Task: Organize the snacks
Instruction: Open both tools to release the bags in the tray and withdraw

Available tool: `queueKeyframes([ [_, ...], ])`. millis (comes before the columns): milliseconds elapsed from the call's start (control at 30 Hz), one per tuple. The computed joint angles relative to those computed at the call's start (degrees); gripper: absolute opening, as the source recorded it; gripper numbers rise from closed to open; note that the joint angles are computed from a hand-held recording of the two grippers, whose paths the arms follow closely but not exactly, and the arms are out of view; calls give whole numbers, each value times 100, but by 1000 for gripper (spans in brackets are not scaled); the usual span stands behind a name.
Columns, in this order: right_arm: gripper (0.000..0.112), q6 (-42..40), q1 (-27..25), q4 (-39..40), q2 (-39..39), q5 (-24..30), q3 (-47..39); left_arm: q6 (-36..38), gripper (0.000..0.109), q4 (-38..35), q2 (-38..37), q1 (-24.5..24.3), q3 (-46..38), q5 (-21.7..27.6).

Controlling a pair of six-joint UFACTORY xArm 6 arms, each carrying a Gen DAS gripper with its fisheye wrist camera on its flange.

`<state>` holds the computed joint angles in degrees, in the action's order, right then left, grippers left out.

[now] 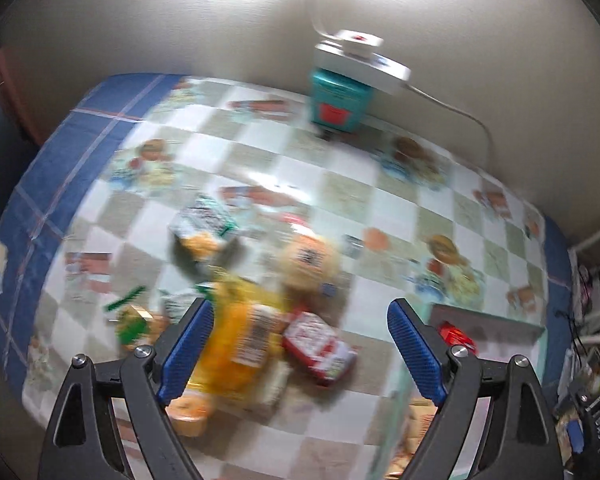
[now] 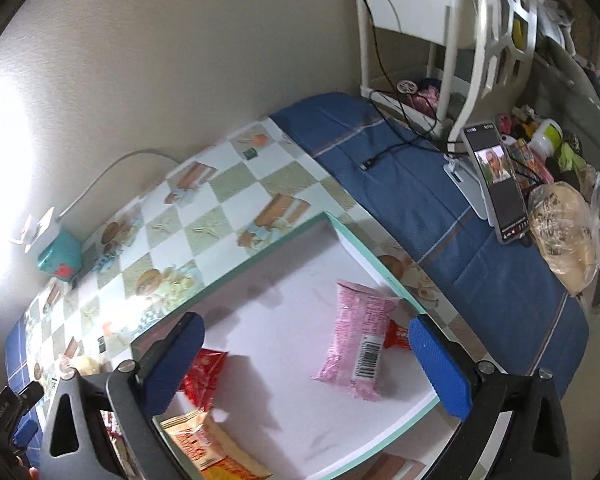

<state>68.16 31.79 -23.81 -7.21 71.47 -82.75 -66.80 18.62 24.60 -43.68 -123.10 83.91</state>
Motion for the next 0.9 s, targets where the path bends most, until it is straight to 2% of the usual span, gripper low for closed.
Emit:
queueKeyframes([
  [300, 103, -209, 453, 113, 631, -43, -702, -857, 90, 105, -1812, 336, 2348, -265],
  [400, 103, -347, 652, 128, 894, -71, -1021, -1114, 93, 180, -2335, 421, 2893, -291],
  [567, 103, -651, 1040, -6, 1452, 73, -1730, -1298, 95, 382, -2919, 518, 3388, -55],
  [900, 103, -1172, 1447, 361, 2296, 104, -2661, -1552, 95, 389, -3926, 777, 4385, 49],
])
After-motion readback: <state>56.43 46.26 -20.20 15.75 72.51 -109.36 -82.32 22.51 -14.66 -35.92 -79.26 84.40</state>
